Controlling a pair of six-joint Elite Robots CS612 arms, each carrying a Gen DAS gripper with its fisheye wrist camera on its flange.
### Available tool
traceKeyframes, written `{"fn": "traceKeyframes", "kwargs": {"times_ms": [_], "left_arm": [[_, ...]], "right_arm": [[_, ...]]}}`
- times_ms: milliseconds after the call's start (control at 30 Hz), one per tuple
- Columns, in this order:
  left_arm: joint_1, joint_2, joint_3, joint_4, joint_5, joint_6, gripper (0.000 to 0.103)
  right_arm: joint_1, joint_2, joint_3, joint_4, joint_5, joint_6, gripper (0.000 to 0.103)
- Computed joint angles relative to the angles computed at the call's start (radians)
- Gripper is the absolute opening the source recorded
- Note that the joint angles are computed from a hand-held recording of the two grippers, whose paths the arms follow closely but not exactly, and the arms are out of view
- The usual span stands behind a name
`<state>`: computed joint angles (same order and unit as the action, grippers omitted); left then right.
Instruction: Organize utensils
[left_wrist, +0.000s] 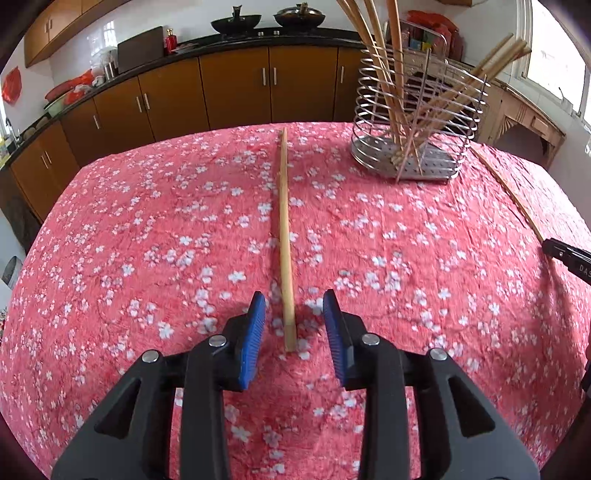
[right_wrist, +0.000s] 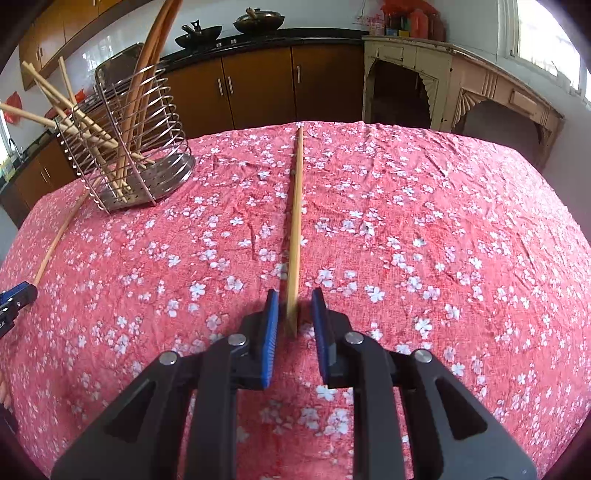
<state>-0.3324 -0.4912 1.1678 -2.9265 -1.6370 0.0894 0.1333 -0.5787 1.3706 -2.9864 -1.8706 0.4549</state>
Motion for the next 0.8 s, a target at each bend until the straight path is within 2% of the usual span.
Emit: {"fn": "traceKeyframes", "kwargs": {"times_ms": [167, 233, 300, 333, 467, 800], "left_arm": [[0.003, 0.004, -0.012, 0.01, 0.002, -0.015, 0.035], [0.002, 0.003, -0.013, 0.014, 0.007, -0.006, 0.04], [-0.008, 0.001, -0.007, 0.014, 0.047, 0.015, 0.058], [-0.011, 0.002, -0.008, 0.013, 0.065, 0.011, 0.06], [0.001, 0.005, -0.017, 0.025, 0.024, -0.017, 0.061], [-0.001, 0.007, -0.02, 0.033, 0.021, -0.001, 0.067]], "right_arm": [[0.001, 0.0, 0.003, -0.004, 0.005, 0.0, 0.023], [0.001, 0.0, 0.005, -0.007, 0.006, -0.003, 0.024], [0.002, 0.001, 0.004, -0.004, 0.005, -0.009, 0.026], [0.002, 0.0, 0.005, -0.004, 0.005, -0.011, 0.027], [0.004, 0.001, 0.002, -0.001, 0.004, -0.014, 0.028], [0.005, 0.001, 0.0, 0.003, 0.0, -0.02, 0.03]]}}
